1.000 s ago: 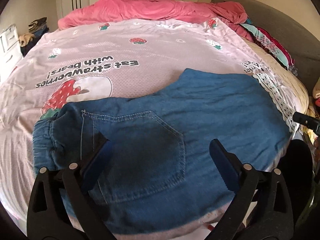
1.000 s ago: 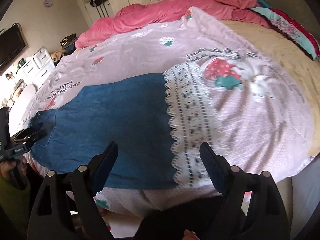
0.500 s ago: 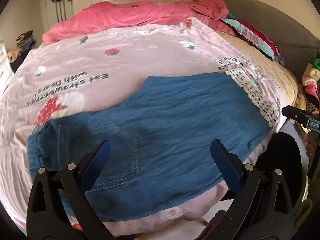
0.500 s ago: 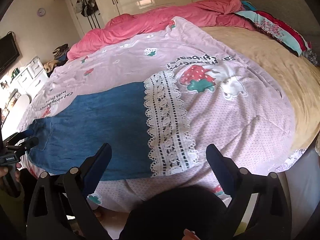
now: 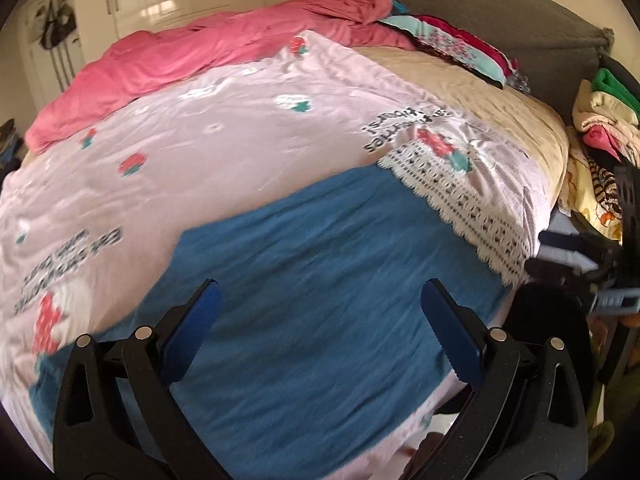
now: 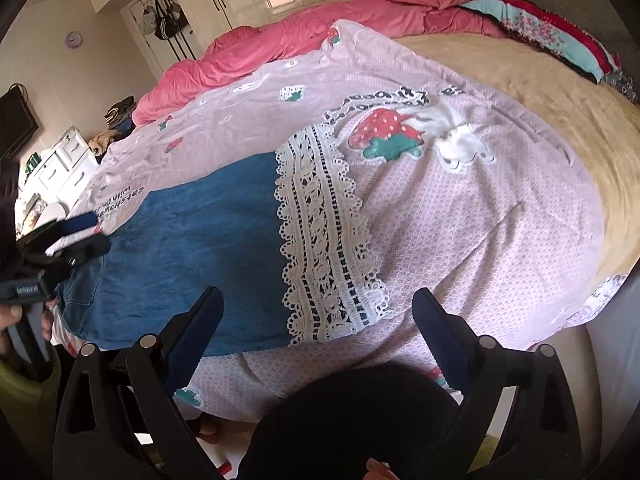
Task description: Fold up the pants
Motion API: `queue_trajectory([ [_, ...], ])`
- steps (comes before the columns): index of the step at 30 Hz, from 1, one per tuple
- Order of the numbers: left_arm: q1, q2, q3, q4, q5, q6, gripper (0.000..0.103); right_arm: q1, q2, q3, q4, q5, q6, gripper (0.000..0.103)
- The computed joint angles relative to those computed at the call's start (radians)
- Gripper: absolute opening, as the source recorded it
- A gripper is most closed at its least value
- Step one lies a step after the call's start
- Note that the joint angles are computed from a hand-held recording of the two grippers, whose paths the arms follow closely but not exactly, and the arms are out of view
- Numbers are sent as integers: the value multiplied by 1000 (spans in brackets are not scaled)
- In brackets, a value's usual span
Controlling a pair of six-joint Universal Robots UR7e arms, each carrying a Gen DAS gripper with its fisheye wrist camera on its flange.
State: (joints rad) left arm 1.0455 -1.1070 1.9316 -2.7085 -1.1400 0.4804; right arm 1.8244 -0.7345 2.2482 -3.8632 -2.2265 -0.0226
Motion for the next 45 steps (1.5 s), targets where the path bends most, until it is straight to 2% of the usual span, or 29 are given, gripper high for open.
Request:
queue_trajectory([
  [9,-18,180,-186,104,-36,12,94,-41,3,-13,10,64,33,95],
  [15,-25,306,-297,137,-14,47,94,-70,-9,-19,51,119,65,94],
  [17,-22,332,-326,160,-26,53,94,-77,-14,-23,80,125,76,81],
  [19,-15,360,-364,197,-42,52,94,-86,-17,-21,92,142,81,74],
  [22,-7,391,-408,234,-65,52,93,-90,-16,-16,74,159,78,52],
  [24,3,408,-442,277,-96,46,93,-96,-20,-10,73,179,74,44],
  [26,14,422,-475,323,-129,30,85,-106,-24,-7,74,206,76,42],
  [28,22,438,-506,368,-153,27,70,-116,-29,-10,87,226,89,42],
  [33,25,460,-536,424,-179,75,64,-119,-30,-26,110,242,87,42],
  [35,27,469,-549,437,-194,96,63,-124,-29,-30,113,257,79,31],
  [40,50,497,-597,482,-252,119,63,-135,-28,-37,124,276,86,31],
  [45,47,486,-578,474,-262,127,49,-140,-34,-29,125,279,89,31],
])
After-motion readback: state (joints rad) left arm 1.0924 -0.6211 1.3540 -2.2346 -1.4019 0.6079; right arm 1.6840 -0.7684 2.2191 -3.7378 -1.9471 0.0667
